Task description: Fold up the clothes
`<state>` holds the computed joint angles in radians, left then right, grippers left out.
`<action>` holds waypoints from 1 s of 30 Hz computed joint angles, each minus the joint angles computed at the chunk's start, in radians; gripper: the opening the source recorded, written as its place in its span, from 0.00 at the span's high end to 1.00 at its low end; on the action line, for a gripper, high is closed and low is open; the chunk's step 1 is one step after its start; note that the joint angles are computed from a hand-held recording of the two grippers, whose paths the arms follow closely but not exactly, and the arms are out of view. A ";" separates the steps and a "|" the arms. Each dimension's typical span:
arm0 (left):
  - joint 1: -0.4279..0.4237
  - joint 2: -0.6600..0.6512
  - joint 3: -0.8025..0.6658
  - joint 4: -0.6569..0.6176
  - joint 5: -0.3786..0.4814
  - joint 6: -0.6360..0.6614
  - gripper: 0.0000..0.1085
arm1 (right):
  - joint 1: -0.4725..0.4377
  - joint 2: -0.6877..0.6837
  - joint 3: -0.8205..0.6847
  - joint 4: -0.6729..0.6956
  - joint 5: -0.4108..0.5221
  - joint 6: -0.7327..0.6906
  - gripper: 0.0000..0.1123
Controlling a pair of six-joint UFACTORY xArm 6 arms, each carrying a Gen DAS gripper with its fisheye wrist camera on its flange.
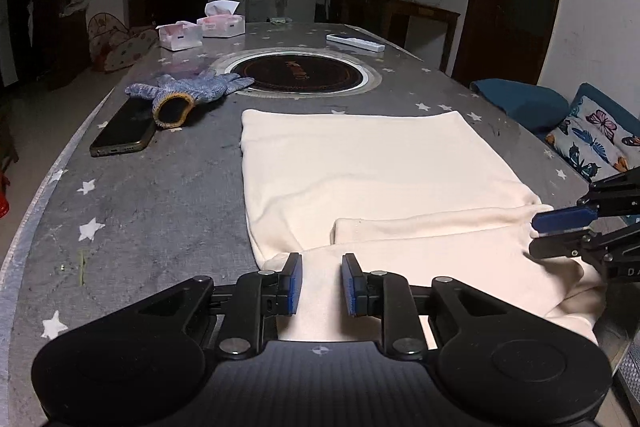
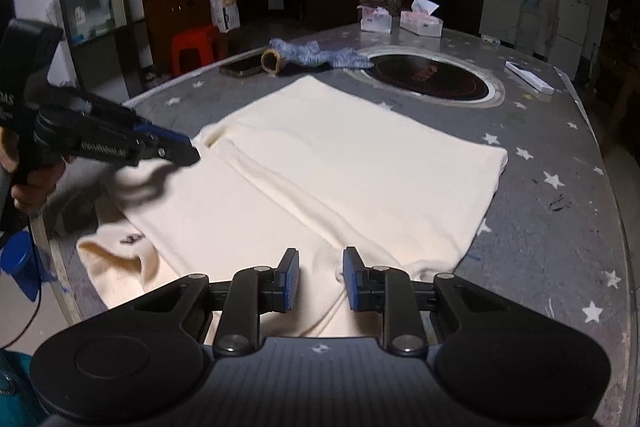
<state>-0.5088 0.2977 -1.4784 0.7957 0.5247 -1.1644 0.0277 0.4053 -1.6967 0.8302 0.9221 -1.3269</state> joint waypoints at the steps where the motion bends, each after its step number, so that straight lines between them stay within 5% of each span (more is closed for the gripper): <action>1: -0.002 -0.006 0.003 0.003 0.004 0.002 0.77 | -0.001 -0.001 0.001 -0.007 0.001 0.000 0.80; 7: -0.031 -0.048 0.032 0.033 -0.020 0.053 0.77 | -0.013 -0.051 0.052 0.023 -0.032 -0.062 0.80; 21: -0.113 -0.197 0.205 -0.025 -0.031 0.284 0.64 | -0.016 -0.059 0.067 -0.007 0.093 -0.141 0.79; 30: -0.152 -0.195 0.235 0.096 -0.004 0.335 0.61 | -0.018 -0.050 0.036 -0.025 0.122 -0.134 0.79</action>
